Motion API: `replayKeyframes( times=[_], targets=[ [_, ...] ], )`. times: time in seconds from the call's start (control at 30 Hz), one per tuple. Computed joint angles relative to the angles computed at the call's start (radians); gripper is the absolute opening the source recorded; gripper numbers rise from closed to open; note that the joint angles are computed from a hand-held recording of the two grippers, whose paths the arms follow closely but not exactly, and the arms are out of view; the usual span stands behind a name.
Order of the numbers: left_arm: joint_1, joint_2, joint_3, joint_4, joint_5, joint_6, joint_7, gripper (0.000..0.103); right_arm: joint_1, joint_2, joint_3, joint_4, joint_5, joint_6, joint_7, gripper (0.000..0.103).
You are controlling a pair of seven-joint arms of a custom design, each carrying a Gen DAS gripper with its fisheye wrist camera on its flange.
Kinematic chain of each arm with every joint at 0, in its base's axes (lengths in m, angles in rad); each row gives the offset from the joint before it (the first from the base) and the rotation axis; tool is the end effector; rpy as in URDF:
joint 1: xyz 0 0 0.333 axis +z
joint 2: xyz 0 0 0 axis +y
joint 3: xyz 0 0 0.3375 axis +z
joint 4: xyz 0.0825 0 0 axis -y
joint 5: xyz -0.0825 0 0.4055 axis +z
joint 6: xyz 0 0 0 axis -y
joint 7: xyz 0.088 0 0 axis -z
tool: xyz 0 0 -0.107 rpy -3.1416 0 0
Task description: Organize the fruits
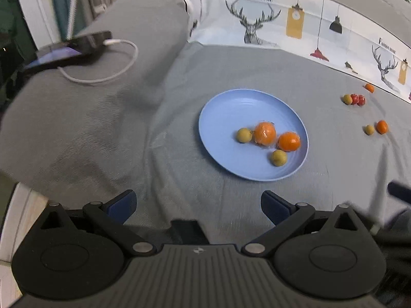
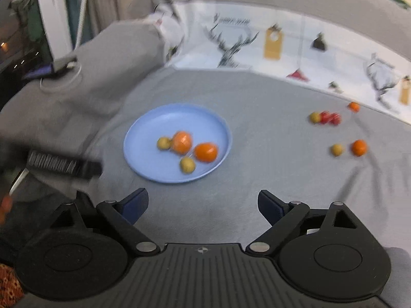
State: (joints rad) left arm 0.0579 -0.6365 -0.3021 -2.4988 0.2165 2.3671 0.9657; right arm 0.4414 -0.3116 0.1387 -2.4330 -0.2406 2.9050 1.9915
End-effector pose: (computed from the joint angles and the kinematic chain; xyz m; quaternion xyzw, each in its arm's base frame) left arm 0.3976 -0.1131 0.5530 -0.7568 0.5850 -0.1472 0.2518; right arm 0.4089 0.2908 0.5203 -0.7640 0.5168 -0.1930 0.3346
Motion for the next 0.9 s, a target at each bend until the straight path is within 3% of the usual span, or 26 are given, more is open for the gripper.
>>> replayKeyframes(
  times=[0.4, 0.9],
  targets=[
    [-0.007, -0.122, -0.056, -0.022, 0.026, -0.006, -0.03, 0.103, -0.032, -0.182, 0.036, -0.127, -0.075, 0.073, 0.054, 0.094],
    [-0.013, -0.163, -0.072, -0.018, 0.042, -0.022, -0.039, 0.103, -0.035, -0.243, 0.043, -0.17, -0.099, 0.115, 0.067, 0.095]
  ],
)
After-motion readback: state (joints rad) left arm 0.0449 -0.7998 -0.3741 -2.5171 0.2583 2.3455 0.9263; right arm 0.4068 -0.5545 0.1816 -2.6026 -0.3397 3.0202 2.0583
